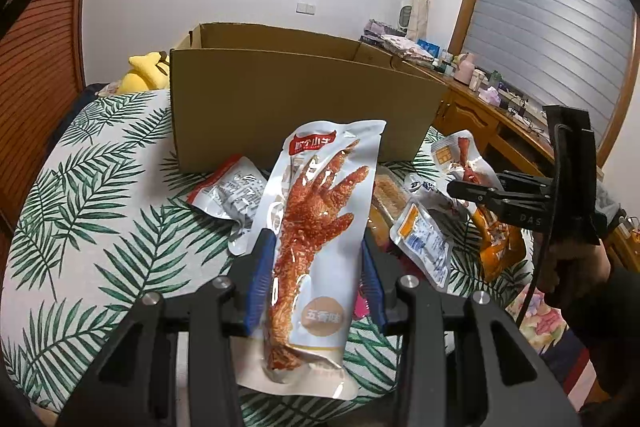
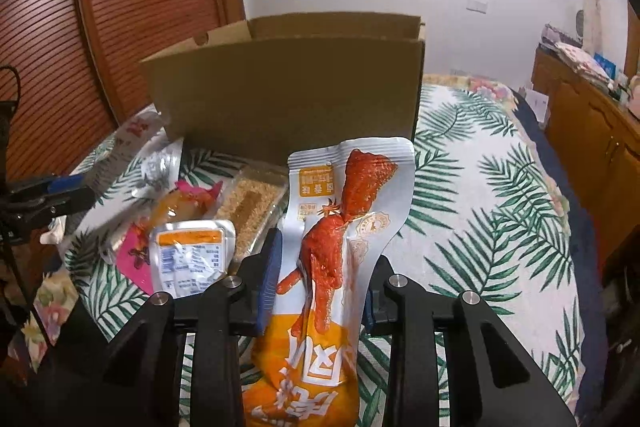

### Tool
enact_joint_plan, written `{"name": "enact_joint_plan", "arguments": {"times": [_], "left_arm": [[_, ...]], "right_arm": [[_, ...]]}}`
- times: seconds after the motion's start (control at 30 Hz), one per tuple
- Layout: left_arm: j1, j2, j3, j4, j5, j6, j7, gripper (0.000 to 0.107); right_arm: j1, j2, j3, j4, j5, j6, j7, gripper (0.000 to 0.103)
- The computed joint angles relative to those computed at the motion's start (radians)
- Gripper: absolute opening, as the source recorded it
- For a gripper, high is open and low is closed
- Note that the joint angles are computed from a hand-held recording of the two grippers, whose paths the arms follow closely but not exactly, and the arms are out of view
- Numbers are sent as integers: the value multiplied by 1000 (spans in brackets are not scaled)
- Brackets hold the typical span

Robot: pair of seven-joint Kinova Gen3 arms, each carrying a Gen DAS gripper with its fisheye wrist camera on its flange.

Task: Organize snacks
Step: 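Lift both packets over the box and open both tools to release them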

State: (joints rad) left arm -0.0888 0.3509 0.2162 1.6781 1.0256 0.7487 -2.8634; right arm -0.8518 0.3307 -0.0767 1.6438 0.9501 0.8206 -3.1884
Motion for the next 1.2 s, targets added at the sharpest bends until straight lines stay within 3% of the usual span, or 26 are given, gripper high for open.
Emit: {"name": "enact_joint_plan", "arguments": {"times": [0.5, 0.77, 1.13, 1.17, 1.2], "left_arm": [[7, -10, 4, -5, 32, -17, -14, 39], [21, -12, 10, -96, 36, -11, 10, 39], [52, 63, 31, -320, -66, -9, 164, 39], [58, 77, 34, -349, -84, -6, 186, 33], [61, 94, 40, -379, -99, 0, 203, 13]], "right_arm": [[-8, -39, -22, 25, 81, 28, -91, 32], [17, -45, -32, -58, 36, 82, 51, 32], [70, -38, -1, -201, -3, 80, 239, 32], [79, -34, 3, -219, -11, 74, 261, 32], [84, -30, 7, -229, -16, 68, 274, 32]]}}
